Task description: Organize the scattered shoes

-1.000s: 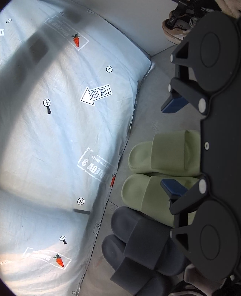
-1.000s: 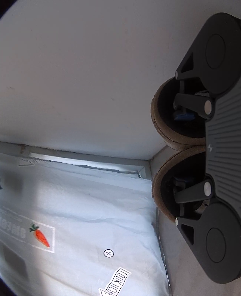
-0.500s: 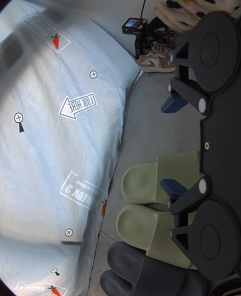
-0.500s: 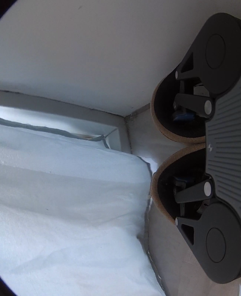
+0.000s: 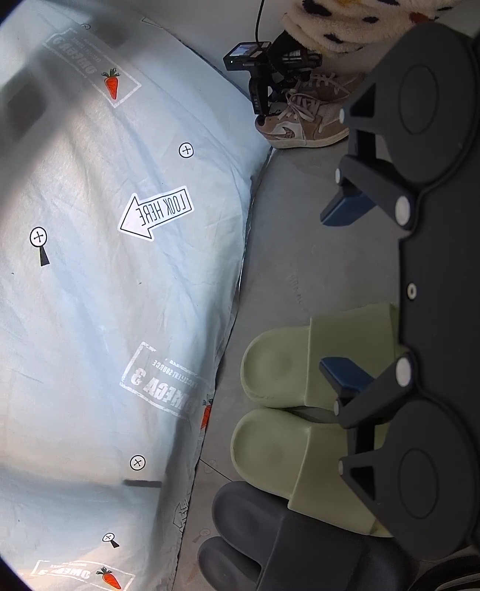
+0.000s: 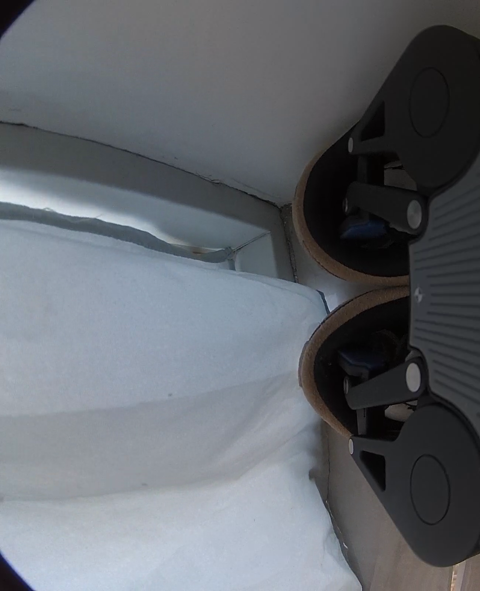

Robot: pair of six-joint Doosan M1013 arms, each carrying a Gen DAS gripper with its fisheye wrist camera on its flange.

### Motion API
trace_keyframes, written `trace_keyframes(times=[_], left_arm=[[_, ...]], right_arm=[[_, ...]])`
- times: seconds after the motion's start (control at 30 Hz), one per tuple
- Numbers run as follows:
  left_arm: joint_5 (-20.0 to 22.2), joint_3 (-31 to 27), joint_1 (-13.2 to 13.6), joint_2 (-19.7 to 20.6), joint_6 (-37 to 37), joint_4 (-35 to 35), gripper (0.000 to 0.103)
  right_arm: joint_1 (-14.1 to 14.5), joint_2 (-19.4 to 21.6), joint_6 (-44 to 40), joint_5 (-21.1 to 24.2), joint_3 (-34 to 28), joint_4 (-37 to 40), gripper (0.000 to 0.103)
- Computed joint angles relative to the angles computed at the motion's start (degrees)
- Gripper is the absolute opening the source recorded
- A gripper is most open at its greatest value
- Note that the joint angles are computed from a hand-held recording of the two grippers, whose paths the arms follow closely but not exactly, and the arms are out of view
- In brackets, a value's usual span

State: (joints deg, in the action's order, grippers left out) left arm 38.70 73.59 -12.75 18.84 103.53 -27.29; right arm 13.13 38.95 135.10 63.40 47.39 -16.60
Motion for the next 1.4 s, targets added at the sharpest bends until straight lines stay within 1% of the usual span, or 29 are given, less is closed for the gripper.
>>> trace_keyframes(times=[0.07,0.1,0.13,0.2,0.27,0.33,0.37,0.43,0.53,0.57,0.63,0.67,0.73,0.77,0.87,0.93,1.0,1.1,1.2,1.23,1.27,1.33,1.4], left_arm=[[0.0,0.1,0.0,0.0,0.0,-0.2,0.079],[0.1,0.1,0.0,0.0,0.0,-0.4,0.079],[0.2,0.1,0.0,0.0,0.1,-0.7,0.079],[0.3,0.1,0.1,0.0,0.7,-1.7,0.079],[0.4,0.2,0.0,0.0,1.2,-2.8,0.079],[0.0,0.6,-0.1,-0.2,2.0,-3.8,0.079],[0.1,0.7,-0.2,-0.3,2.6,-4.4,0.079],[0.9,0.7,-0.3,-0.2,2.9,-4.4,0.079],[1.9,0.6,-0.5,-0.1,3.3,-4.8,0.079],[2.2,0.6,-0.5,-0.1,3.5,-5.1,0.079],[2.3,0.6,-0.6,-0.2,4.5,-5.6,0.079],[2.2,0.6,-0.7,-0.3,4.9,-5.5,0.079],[1.6,0.8,-0.7,-0.6,4.9,-5.1,0.079],[1.2,1.0,-0.7,-0.8,4.5,-4.6,0.079],[0.0,1.6,-0.4,-1.4,2.4,-2.7,0.079],[-0.9,2.0,-0.3,-1.7,1.7,-1.6,0.079],[-1.7,2.4,-0.1,-2.0,0.2,-0.3,0.079],[-2.6,2.7,0.3,-2.2,-0.4,-0.6,0.079],[-3.8,3.2,0.6,-2.6,1.1,-1.9,0.079],[-4.3,3.5,0.8,-2.8,1.9,-2.7,0.079],[-4.8,3.9,1.0,-3.1,2.9,-3.6,0.079],[-5.3,4.4,1.5,-3.4,6.3,-6.9,0.079],[-7.3,5.6,1.8,-4.1,8.3,-8.7,0.079]], right_arm=[[0.4,-1.2,1.5,-1.2,1.4,-1.1,0.058],[0.7,-2.0,2.7,-2.5,2.7,-2.8,0.061],[1.1,-2.8,3.8,-4.1,4.0,-5.3,0.075],[2.5,-5.0,5.9,-8.2,7.7,-13.9,0.091],[3.2,-5.8,6.7,-8.4,8.8,-17.4,0.091],[4.8,-6.9,11.9,-7.2,10.4,-22.0,0.091],[5.9,-7.3,14.8,-6.6,11.5,-25.0,0.091],[8.3,-7.7,17.9,-5.5,13.4,-30.1,0.091],[12.3,-6.9,22.4,-3.3,15.7,-38.4,0.091],[13.1,-6.7,23.3,-3.6,16.2,-39.3,0.091],[13.9,-5.9,22.5,-4.5,16.0,-37.5,0.091],[14.0,-5.1,21.5,-3.6,15.1,-36.4,0.091],[14.2,-2.5,19.0,0.9,11.8,-34.9,0.093],[14.3,-1.8,19.1,2.3,11.0,-34.8,0.093],[14.0,-1.3,21.9,4.8,9.5,-33.5,0.092],[13.8,-1.2,20.4,6.1,9.4,-34.3,0.092],[13.2,-1.8,20.6,5.3,10.2,-33.5,0.093],[12.3,-2.8,19.6,3.3,11.3,-31.9,0.093],[11.9,-2.2,19.3,3.2,10.9,-32.0,0.099],[11.8,-2.1,19.5,3.0,10.9,-32.1,0.098],[11.6,-2.2,20.0,1.9,11.6,-32.3,0.098],[11.8,-3.7,22.3,-1.8,14.9,-35.2,0.097],[13.0,-5.7,28.0,-3.0,18.0,-40.3,0.098]])
